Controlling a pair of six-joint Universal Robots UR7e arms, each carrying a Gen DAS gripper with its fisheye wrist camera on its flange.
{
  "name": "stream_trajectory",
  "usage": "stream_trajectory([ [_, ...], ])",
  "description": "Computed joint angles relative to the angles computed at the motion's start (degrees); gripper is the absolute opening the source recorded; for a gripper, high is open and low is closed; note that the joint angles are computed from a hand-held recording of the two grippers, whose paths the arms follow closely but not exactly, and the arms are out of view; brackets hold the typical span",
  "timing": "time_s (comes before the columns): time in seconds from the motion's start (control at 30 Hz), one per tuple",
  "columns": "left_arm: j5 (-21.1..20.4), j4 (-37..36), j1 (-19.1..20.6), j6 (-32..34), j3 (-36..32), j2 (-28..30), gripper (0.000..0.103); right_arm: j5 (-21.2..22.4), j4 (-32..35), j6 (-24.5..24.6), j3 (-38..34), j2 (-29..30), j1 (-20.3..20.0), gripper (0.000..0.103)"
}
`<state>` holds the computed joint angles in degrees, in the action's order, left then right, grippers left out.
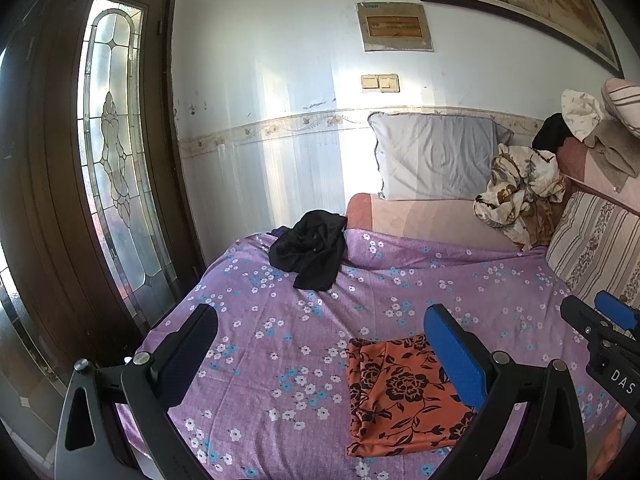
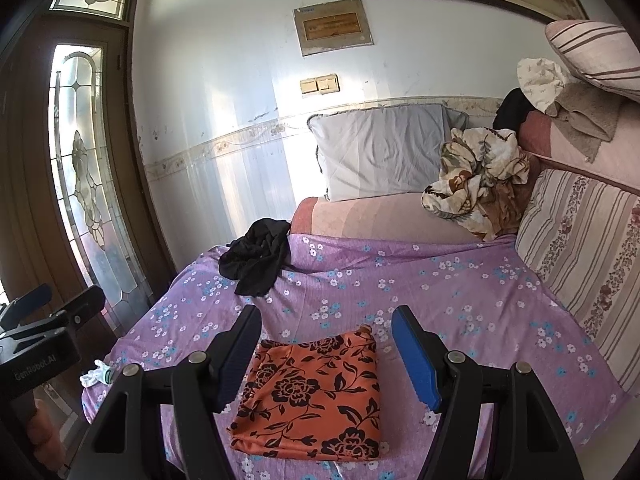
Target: Fold small clothes
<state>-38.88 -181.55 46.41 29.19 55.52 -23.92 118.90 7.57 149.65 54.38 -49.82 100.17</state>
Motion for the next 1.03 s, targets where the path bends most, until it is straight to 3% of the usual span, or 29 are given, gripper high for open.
stream_trajectory([
  [0.83,-1.29,1.75,0.54,-1.29,-0.50,-0.14,0.103,0.78,1.03,-0.82,-1.84,1.23,0.33,0.071],
  [0.97,-5.49,1.52,1.25,-2.22,0.15,-0.52,0.103,0.47,2.50,-0.17,-3.57,2.19,-0.20,0.071],
  [1.03,-8.34,4.78,2.05,-4.62,-1.42,-0.16,0.103,-0.05,4.00,0.48,-5.48,3.03,-0.99,0.071],
])
